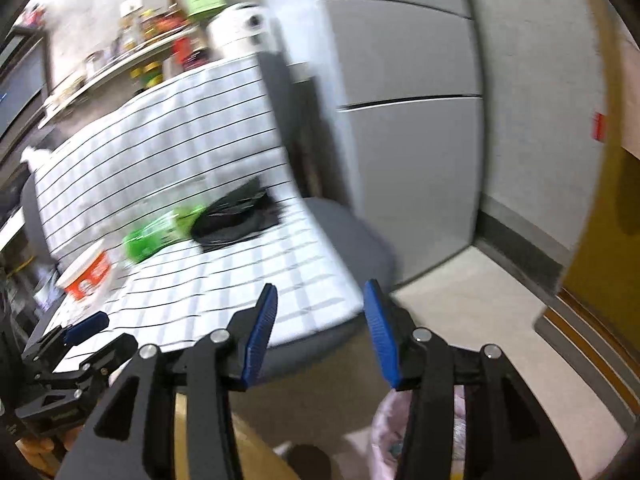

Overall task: Collect trash
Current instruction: 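Open the left tool over the bin, then bring both tools back to the chair, then grasp the black cloth with the right tool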

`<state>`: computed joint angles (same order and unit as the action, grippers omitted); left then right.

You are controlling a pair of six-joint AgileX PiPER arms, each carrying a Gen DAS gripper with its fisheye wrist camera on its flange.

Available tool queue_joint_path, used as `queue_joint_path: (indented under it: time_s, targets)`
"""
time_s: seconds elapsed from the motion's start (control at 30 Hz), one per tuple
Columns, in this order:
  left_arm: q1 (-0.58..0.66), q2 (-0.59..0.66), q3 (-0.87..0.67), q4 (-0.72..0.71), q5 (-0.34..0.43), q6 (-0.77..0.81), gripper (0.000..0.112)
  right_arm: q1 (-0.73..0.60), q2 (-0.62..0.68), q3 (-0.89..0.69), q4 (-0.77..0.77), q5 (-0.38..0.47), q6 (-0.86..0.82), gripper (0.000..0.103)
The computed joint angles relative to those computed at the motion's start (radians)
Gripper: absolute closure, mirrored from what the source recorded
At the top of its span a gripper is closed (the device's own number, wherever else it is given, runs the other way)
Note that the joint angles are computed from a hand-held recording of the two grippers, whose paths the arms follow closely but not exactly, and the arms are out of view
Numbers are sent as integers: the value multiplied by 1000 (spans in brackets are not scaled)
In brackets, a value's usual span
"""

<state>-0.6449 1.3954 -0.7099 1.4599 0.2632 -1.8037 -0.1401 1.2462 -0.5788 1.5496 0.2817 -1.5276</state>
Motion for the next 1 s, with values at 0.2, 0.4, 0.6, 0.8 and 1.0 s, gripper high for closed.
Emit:
queue_joint_path:
  time_s: [0.2, 0.4, 0.6, 0.8, 1.0]
  targets:
    - [215, -83, 50, -120, -32, 156, 27, 249, 188, -177, -141, -111, 167, 57]
    - [438, -73, 25, -128, -67, 245, 27, 411, 439, -459, -714, -148, 727, 57]
    - [555, -8, -21, 30, -112, 130, 27, 469, 708, -828, -1186, -27, 1206, 57]
    - [630, 68, -72, 172, -146, 8, 27, 503, 945, -1199, -1386, 167, 1411, 57]
    - [688, 82, -63, 96, -243, 91, 27, 536, 1161, -1566, -1569, 394, 1583, 58]
